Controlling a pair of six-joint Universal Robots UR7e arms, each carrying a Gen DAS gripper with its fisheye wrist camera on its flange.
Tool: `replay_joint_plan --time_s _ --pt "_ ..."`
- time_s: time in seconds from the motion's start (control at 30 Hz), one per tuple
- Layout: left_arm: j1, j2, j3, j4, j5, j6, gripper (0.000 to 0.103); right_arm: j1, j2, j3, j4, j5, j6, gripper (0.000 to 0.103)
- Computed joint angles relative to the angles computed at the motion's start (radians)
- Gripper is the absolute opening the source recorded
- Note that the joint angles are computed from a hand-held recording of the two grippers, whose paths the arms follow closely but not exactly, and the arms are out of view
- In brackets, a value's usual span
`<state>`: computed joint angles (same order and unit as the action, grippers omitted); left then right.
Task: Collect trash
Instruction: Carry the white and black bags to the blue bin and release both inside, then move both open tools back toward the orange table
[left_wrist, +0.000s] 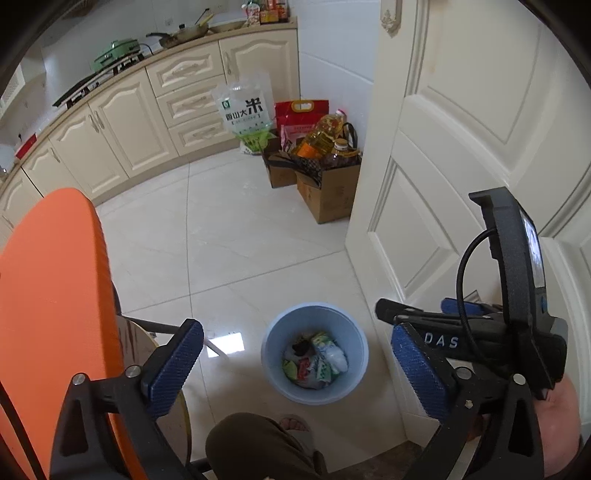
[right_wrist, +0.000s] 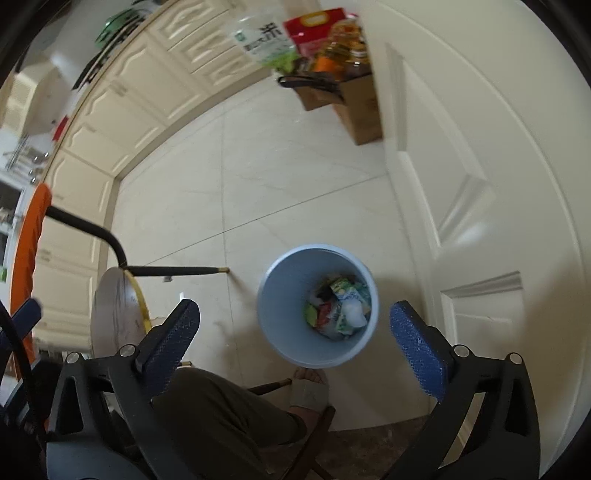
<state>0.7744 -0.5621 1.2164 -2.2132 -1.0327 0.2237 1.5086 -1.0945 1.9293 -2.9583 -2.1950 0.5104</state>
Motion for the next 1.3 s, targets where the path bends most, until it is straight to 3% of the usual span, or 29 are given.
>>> replay_joint_plan --time_s 0.4,0.73,1.0,1.17,1.3 --pt "-0.027 -0.195 0.21 -0.162 -0.035 0.003 0.102 0.077 -0.034 -0.01 -0.012 -0.08 0.025 0.103" --pt "-0.019 -0.467 0.424 -0.302 -0.029 -0.011 0.102 0.256 0.029 -0.144 -0.032 -0.192 -0.067 0.103" --pt "-0.016 -0.67 0.576 -0.427 0.075 -0.045 0.102 0.414 0.195 -0.374 -0.03 -0.266 -0.22 0.103" --pt "-0.01 -0.798 0.656 -0.48 0.184 -0.068 0.102 0.501 0.36 -0.598 -0.008 -0.301 -0.367 0.103" --pt "0.0 -0.9 0.693 -0.477 0.273 -0.081 0.102 0.551 0.495 -0.779 0.005 -0.285 -0.483 0.103"
